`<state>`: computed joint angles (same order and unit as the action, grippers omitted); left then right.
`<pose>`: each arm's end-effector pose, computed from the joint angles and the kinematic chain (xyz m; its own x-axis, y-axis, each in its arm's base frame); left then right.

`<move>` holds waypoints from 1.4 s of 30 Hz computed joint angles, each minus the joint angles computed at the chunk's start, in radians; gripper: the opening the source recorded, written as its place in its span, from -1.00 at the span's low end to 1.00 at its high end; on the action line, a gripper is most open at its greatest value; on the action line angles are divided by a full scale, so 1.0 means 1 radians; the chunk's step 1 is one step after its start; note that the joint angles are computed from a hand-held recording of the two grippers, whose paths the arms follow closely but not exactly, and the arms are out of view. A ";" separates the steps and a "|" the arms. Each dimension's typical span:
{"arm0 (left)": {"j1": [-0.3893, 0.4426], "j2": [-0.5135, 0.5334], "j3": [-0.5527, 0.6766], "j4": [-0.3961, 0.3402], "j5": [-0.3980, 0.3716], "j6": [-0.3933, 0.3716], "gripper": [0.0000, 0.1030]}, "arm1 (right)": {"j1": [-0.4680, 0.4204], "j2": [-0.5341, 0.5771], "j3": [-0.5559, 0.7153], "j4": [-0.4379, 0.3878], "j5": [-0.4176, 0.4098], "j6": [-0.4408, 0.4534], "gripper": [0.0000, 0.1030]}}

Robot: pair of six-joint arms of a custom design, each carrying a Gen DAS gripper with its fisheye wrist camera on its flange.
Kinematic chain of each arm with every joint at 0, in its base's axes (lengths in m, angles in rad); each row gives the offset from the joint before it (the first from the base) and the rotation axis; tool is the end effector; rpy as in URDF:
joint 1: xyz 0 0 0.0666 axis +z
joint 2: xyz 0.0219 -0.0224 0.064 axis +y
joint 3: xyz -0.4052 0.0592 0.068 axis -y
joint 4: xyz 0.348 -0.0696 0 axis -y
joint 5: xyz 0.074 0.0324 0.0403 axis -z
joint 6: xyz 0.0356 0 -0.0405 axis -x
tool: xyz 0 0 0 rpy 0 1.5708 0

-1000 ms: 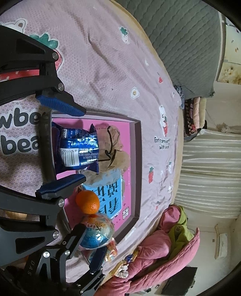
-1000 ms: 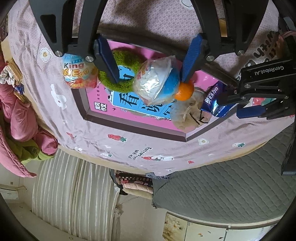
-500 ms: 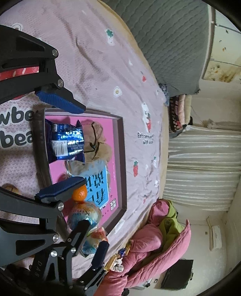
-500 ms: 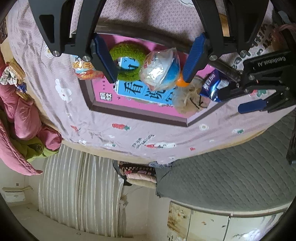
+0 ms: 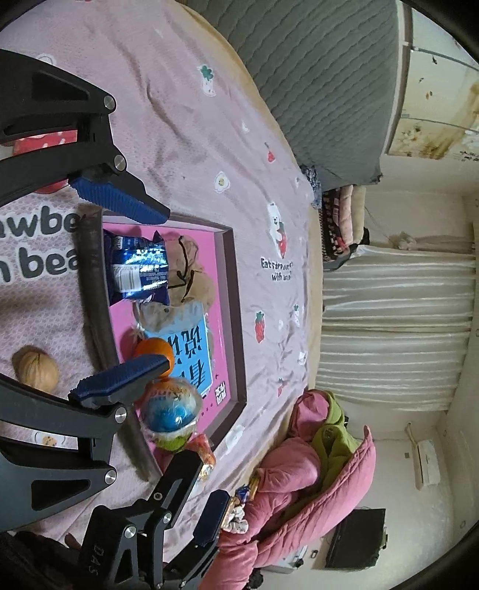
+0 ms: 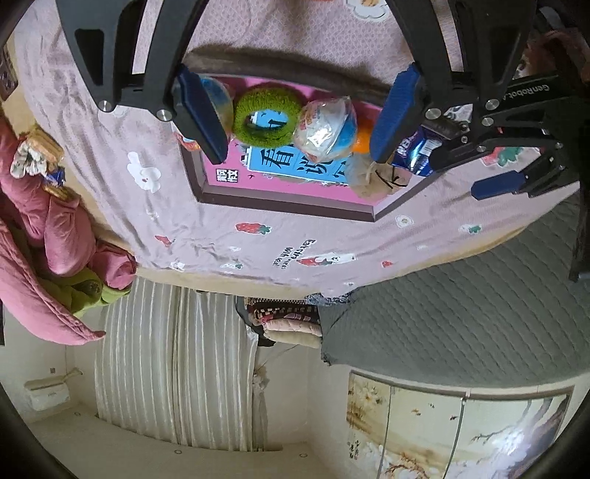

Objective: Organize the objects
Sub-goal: 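Withdraw both tools from the tray toward the walnut and orange on the bedspread, then grasp the walnut with the left tool while the right tool grasps the orange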

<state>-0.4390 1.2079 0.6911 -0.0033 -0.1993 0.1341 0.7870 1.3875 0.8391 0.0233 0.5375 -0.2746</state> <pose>0.3093 -0.1379 0.3073 -0.4807 0.0809 -0.8731 0.1986 0.9799 -0.0185 0.2972 0.2717 0.3074 -0.4208 -0.0922 -0.9025 -0.1886 0.9820 -0.0124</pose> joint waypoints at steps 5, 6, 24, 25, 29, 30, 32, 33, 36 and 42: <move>-0.025 -0.028 -0.017 -0.005 -0.021 0.015 0.46 | 0.031 -0.030 -0.030 0.015 0.025 -0.021 0.61; -0.033 -0.032 -0.020 -0.011 -0.029 0.018 0.46 | 0.036 -0.032 -0.033 0.016 0.030 -0.023 0.62; -0.102 -0.092 -0.066 -0.104 -0.068 0.071 0.47 | 0.105 -0.083 -0.092 -0.070 0.112 -0.146 0.62; -0.101 -0.092 -0.068 -0.110 -0.059 0.074 0.47 | 0.107 -0.081 -0.090 -0.094 0.111 -0.161 0.62; -0.103 -0.089 -0.072 -0.151 -0.033 0.083 0.47 | 0.117 -0.076 -0.088 -0.142 0.104 -0.205 0.62; -0.105 -0.089 -0.074 -0.158 -0.029 0.082 0.47 | 0.120 -0.077 -0.090 -0.148 0.102 -0.217 0.62; -0.110 -0.086 -0.077 -0.165 -0.025 0.081 0.47 | 0.118 -0.078 -0.092 -0.156 0.086 -0.228 0.62; -0.112 -0.082 -0.077 -0.173 -0.022 0.081 0.47 | 0.118 -0.075 -0.087 -0.171 0.086 -0.237 0.62; -0.117 -0.073 -0.076 -0.189 0.000 0.082 0.47 | 0.114 -0.065 -0.076 -0.215 0.077 -0.273 0.62; -0.123 -0.046 -0.067 -0.205 0.016 0.072 0.47 | 0.098 -0.063 -0.074 -0.272 0.026 -0.334 0.62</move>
<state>-0.5619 1.1619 0.6245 -0.2087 -0.1828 0.2058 0.8851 1.3245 0.7646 -0.2490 0.5638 -0.6086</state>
